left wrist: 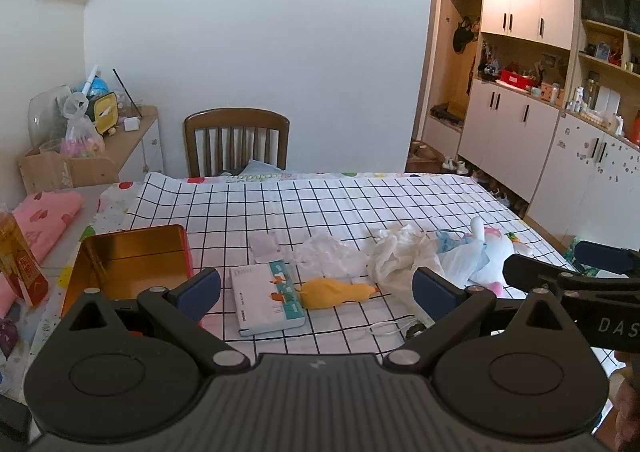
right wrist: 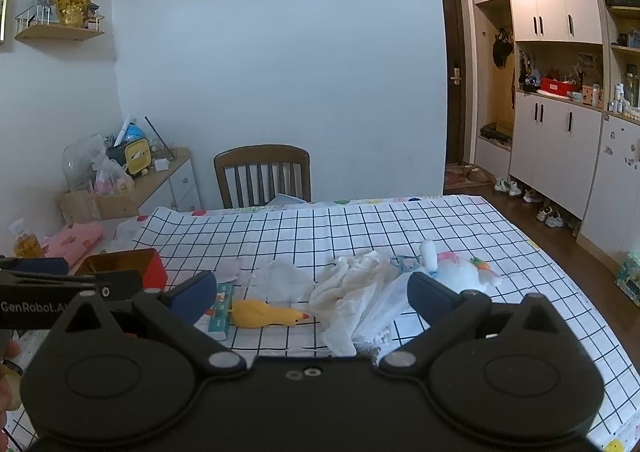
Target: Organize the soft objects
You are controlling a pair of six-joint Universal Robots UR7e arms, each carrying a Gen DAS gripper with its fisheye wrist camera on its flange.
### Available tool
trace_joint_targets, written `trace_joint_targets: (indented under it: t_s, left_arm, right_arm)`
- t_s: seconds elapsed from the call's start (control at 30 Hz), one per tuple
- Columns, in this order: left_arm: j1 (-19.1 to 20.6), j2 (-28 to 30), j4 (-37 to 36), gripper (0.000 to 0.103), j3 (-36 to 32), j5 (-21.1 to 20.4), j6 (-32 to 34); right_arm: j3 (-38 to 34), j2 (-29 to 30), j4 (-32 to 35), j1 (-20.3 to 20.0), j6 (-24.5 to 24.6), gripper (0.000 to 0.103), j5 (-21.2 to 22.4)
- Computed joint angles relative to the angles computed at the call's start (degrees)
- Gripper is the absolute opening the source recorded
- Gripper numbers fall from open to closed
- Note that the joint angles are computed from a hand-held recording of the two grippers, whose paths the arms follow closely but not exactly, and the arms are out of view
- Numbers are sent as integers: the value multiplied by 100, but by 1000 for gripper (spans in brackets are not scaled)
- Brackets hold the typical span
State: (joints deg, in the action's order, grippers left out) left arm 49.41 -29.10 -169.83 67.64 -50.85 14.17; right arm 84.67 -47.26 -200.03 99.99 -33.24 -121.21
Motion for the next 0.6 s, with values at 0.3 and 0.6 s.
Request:
trace_joint_targets:
  t_s: [0.3,0.6]
  left_arm:
    - [-2,-11,-20,103,19,-48,53]
    - [10,-20,-2,103,10,-62,53]
  right_arm:
    - [-16,13,-9,11,-11,102,16]
    - [-49,57,-44,26,-45,102,16]
